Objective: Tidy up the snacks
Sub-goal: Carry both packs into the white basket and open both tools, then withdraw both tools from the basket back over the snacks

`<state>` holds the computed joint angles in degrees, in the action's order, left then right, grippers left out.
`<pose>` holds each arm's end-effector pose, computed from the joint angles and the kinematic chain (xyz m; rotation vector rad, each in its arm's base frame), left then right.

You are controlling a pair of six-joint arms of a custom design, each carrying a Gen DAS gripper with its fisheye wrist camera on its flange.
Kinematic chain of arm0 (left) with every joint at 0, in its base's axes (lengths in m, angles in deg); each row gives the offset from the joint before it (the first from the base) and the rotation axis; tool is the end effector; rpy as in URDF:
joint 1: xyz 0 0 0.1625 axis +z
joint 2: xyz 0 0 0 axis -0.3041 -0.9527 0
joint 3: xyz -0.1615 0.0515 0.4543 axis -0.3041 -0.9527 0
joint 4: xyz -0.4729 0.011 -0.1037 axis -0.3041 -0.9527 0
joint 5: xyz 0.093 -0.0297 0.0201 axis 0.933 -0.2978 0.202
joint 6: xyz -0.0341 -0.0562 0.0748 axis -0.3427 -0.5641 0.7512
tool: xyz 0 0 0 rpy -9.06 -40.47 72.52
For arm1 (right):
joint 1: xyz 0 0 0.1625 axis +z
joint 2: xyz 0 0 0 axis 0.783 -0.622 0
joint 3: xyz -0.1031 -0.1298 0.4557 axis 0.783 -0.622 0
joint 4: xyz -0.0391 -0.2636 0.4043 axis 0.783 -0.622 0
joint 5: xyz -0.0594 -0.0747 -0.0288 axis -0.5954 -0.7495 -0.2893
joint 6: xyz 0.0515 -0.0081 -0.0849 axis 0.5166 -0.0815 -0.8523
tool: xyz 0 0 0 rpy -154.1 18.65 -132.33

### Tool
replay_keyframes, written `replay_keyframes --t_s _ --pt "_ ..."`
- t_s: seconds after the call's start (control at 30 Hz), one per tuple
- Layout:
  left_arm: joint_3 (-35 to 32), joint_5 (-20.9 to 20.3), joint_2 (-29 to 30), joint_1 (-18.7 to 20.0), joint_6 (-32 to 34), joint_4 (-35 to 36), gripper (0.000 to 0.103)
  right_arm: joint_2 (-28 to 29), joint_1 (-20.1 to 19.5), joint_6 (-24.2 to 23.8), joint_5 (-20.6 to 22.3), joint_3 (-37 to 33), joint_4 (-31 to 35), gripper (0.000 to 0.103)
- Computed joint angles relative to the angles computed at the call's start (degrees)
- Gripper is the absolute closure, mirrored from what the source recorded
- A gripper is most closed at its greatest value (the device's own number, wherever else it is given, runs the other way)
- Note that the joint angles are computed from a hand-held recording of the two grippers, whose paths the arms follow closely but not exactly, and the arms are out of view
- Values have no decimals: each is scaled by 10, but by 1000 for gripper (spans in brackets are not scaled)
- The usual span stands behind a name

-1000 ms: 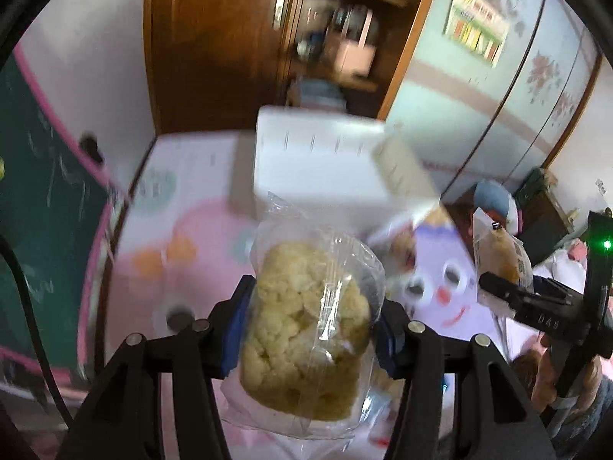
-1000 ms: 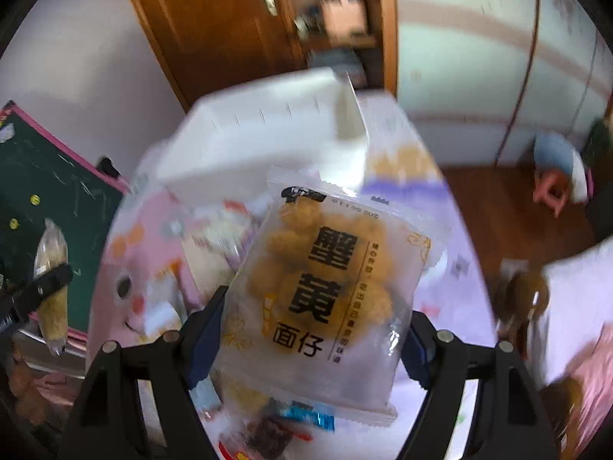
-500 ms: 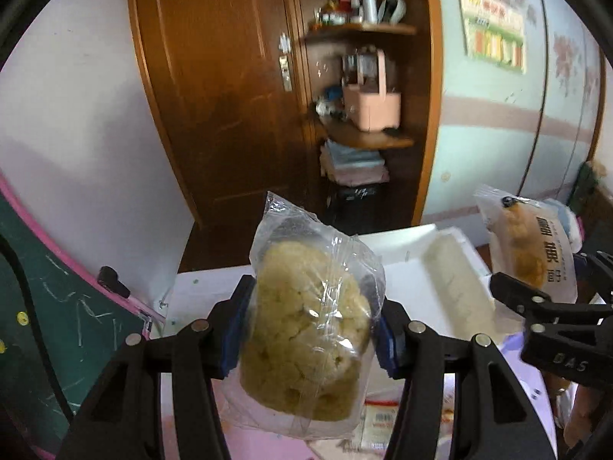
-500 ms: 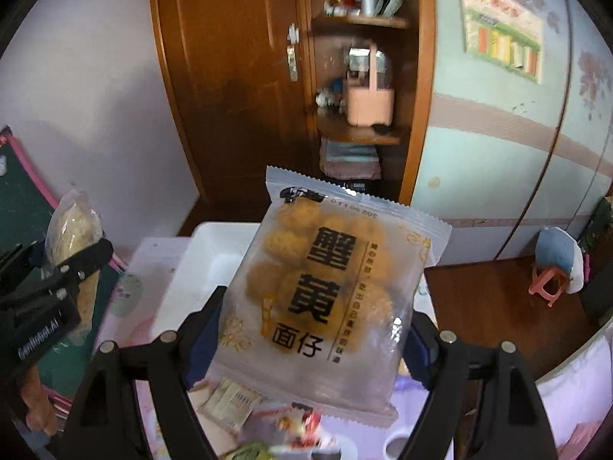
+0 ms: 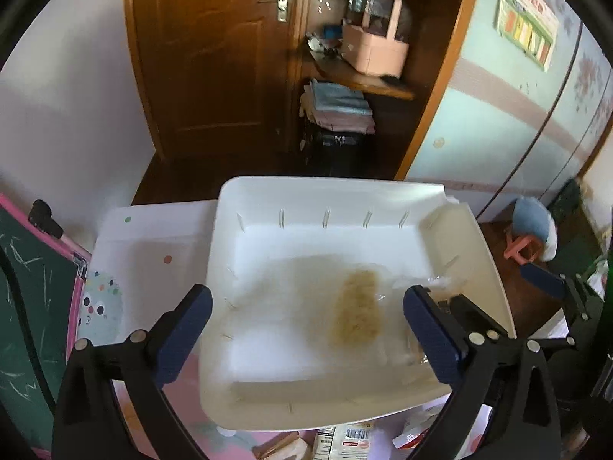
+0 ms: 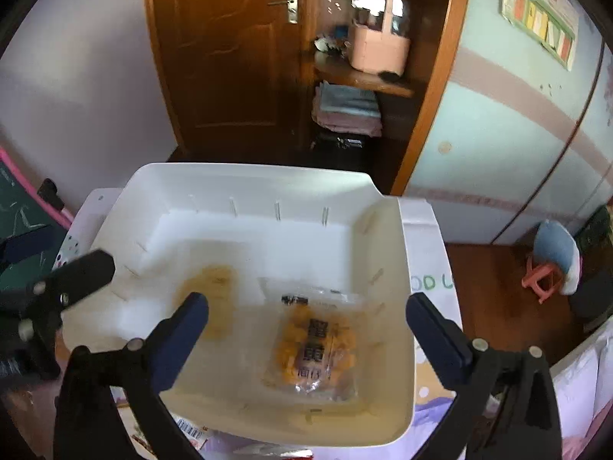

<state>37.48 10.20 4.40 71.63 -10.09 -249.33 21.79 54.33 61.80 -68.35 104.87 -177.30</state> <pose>-0.1754 -0.5971 0.1880 0.2307 2.3539 -0.7892 0.2384 -0.5915 0.0909 0.5413 -2.2641 0.6390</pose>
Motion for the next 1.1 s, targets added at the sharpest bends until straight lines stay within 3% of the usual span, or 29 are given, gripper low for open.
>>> replay_keyframes --t_s 0.1,0.23,0.33,0.47,0.67,0.83,1.0,1.1 --pt "29 13 -19 -14 6 -38 2 -25 -2 -2 35 23 -16 0" --pt "78 41 -58 -49 10 -76 0 -48 6 -33 71 63 -91 0" --pt "105 37 -96 -79 10 -61 0 -65 28 -64 71 98 -123 0" --pt "140 12 -159 -122 -29 -14 0 -109 59 -40 74 147 -103 0" --pt "209 38 -263 -219 -109 70 0 -189 114 -8 95 243 -114 0" --pt "257 64 -362 -317 -241 245 0 -244 144 41 105 299 -80 0" --pt "278 26 -441 -380 -355 395 0 -275 175 69 85 337 -62 0" --pt "290 -3 -474 -405 -378 442 0 -283 192 69 65 359 -71 0"
